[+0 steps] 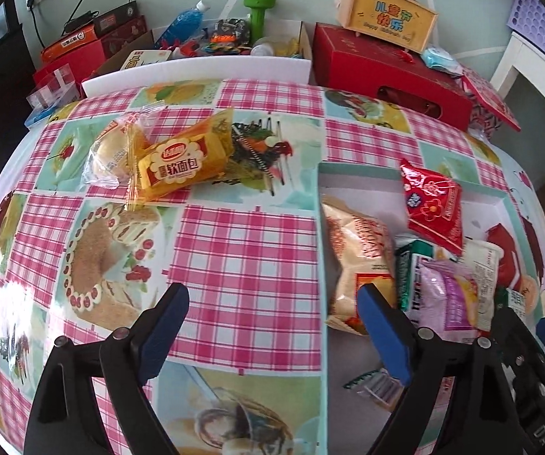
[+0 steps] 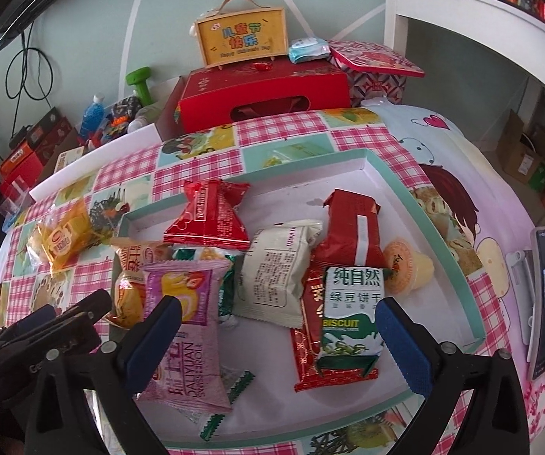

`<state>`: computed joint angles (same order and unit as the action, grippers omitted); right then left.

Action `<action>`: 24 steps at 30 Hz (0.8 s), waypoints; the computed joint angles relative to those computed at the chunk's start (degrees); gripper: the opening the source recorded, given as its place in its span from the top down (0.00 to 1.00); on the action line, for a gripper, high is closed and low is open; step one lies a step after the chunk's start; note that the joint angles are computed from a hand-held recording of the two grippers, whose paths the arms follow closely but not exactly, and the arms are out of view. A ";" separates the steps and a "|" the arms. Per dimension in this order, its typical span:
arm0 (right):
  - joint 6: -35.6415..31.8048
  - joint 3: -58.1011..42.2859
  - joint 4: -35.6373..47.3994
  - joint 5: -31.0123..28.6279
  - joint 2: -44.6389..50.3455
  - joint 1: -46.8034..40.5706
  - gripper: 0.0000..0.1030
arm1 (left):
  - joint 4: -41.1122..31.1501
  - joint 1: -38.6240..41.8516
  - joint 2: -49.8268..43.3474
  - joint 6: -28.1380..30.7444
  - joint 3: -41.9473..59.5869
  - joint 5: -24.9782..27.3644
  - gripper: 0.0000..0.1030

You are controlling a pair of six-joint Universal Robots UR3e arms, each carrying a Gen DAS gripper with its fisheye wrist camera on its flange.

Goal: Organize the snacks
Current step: 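Move both tools back toward the remaining bread buns on the table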

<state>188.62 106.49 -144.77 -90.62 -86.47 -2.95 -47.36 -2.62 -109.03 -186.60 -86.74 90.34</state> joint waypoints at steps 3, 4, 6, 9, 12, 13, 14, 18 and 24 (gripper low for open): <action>0.20 -0.72 -0.21 -0.86 0.41 1.13 0.00 | -0.17 0.50 -0.17 0.21 0.02 0.01 0.12; 0.28 -0.99 -0.24 -1.07 0.51 1.50 0.00 | -0.14 0.77 -0.13 0.30 -0.05 -0.16 0.12; 0.64 -1.52 -0.39 -1.73 0.78 2.32 0.00 | -0.30 1.25 0.10 0.56 -0.13 -0.63 0.12; 1.33 -2.62 -0.53 -2.88 1.52 3.81 0.00 | -1.39 2.24 0.54 2.02 0.04 -1.84 0.12; 1.81 -4.14 -0.54 -4.11 2.70 5.64 0.00 | -1.74 3.06 0.90 2.91 -0.07 -1.53 0.12; 1.96 -4.70 -0.42 -4.49 3.13 6.24 0.00 | -1.80 3.63 1.15 3.05 -0.27 -1.74 0.12; 2.18 -5.37 -0.27 -4.92 3.69 6.97 0.00 | -1.88 4.12 1.30 3.09 -0.37 -1.93 0.12; 3.07 -6.93 -0.31 -5.41 5.10 8.79 0.00 | -1.70 6.53 2.33 3.69 -1.40 -1.92 0.12; 4.45 -9.65 -1.71 -5.43 7.42 12.27 0.00 | -1.71 11.24 3.86 4.36 -2.58 -2.19 0.12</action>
<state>193.07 96.84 -146.48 -96.05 -79.05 9.32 -49.07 8.63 -105.17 -182.23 -89.32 88.16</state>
